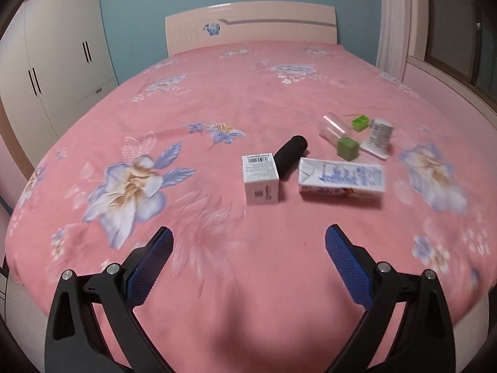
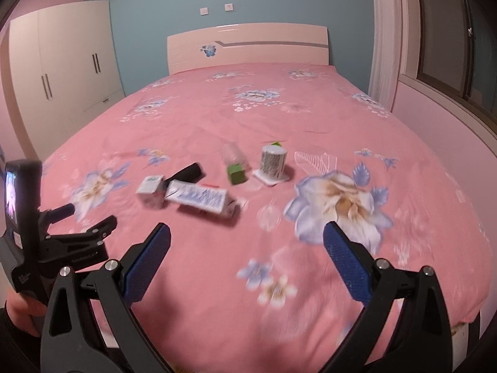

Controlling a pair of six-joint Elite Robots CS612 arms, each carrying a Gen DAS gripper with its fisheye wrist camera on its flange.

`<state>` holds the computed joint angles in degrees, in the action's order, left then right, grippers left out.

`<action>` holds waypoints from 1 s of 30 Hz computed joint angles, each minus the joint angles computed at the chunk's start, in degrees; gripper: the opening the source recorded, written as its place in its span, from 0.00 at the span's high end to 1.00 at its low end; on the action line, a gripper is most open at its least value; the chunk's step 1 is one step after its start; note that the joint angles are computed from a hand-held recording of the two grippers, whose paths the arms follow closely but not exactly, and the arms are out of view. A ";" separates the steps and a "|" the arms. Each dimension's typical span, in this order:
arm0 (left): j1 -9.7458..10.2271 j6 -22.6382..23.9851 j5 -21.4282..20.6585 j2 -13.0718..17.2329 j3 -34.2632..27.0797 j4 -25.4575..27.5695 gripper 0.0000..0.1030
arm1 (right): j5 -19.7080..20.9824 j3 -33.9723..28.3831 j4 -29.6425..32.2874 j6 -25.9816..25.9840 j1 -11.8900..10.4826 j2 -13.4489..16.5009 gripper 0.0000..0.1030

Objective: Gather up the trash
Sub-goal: 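Reach toward the white box with the left tool while the right tool reaches the white-lidded cup, then close the left tool on the white box while the right tool grips the white-lidded cup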

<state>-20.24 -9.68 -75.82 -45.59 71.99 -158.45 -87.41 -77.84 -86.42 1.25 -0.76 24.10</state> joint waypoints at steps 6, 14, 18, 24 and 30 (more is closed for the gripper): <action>1.02 -1.60 -1.35 6.22 -9.26 6.17 0.03 | -0.85 11.27 -4.16 -1.28 -0.54 -3.03 0.07; 1.62 -1.26 -2.27 12.67 -18.69 9.39 0.03 | -5.18 31.42 -12.11 -4.48 -0.18 -9.94 0.07; 2.31 -3.23 -4.96 15.18 -23.08 12.16 0.05 | -6.64 44.37 -17.70 -5.11 -0.15 -15.12 0.07; 3.47 -4.53 -11.30 17.93 -28.32 16.02 0.48 | -3.14 63.06 -26.80 -4.37 -0.73 -23.36 0.33; 3.93 -4.79 -13.55 18.29 -28.85 15.33 0.55 | -0.85 66.71 -27.49 -4.62 -0.90 -25.12 0.49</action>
